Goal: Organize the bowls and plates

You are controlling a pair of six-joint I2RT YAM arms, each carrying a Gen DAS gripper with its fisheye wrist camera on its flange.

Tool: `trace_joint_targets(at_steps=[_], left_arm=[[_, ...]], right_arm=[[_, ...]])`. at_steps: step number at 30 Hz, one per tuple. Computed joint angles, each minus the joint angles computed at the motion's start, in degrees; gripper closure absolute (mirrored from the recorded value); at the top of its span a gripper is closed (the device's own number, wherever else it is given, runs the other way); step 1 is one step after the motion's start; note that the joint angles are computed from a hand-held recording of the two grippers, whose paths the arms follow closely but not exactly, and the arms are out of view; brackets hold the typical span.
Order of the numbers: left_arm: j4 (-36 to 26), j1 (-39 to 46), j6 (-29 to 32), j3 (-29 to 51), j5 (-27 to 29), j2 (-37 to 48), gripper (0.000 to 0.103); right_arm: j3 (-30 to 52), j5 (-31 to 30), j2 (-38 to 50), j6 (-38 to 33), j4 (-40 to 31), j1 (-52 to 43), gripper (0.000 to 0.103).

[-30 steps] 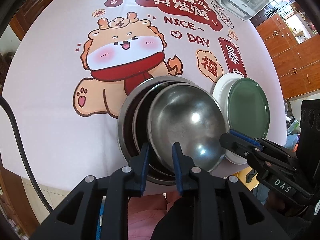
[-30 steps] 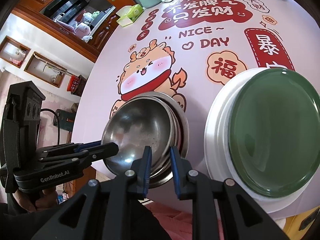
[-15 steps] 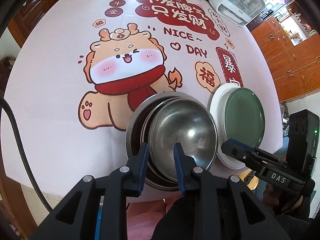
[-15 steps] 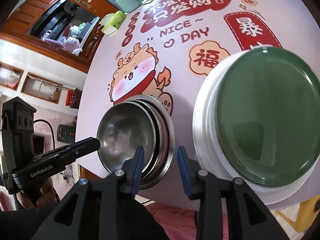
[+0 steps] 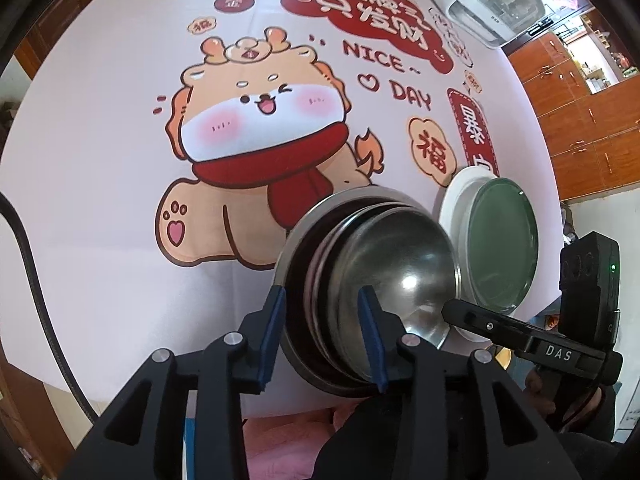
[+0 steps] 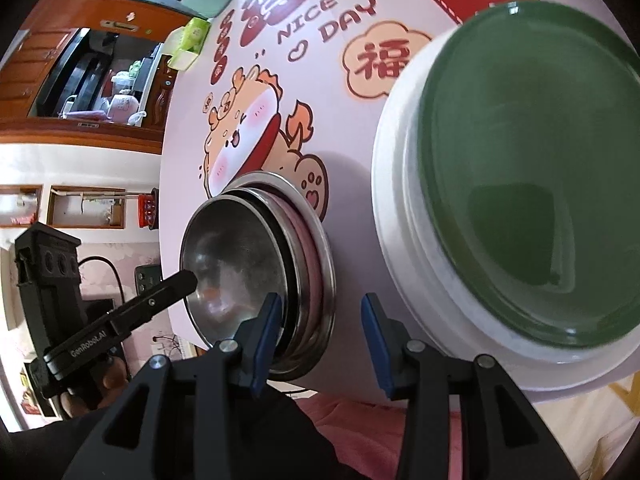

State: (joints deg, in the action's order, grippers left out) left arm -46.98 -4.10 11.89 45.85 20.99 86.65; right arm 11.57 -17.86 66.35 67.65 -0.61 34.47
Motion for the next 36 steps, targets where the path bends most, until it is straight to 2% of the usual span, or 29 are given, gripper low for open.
trace_joint_targets(at_steps=[10, 18, 24, 36], left_arm=[[0.56, 1.47, 2.01, 3.04, 0.86, 9.49, 0.065], [-0.13, 1.06, 4.11, 6.27, 2.13, 16.41, 0.065], [-0.53, -0.21, 5.08, 7.69, 2.75, 18.30, 0.065], [-0.74, -2.09, 5.44, 7.75, 2.45, 17.55, 0.065]], right_arm=[[-0.25, -3.68, 9.31, 3.14, 10.51, -2.68, 0.062], [0.85, -3.60, 13.11, 4.24, 13.48, -2.69, 0.065], [-0.90, -3.16, 13.47, 5.89, 17.24, -2.49, 0.067], [-1.52, -0.26, 9.55, 7.85, 13.68, 0.70, 0.072]])
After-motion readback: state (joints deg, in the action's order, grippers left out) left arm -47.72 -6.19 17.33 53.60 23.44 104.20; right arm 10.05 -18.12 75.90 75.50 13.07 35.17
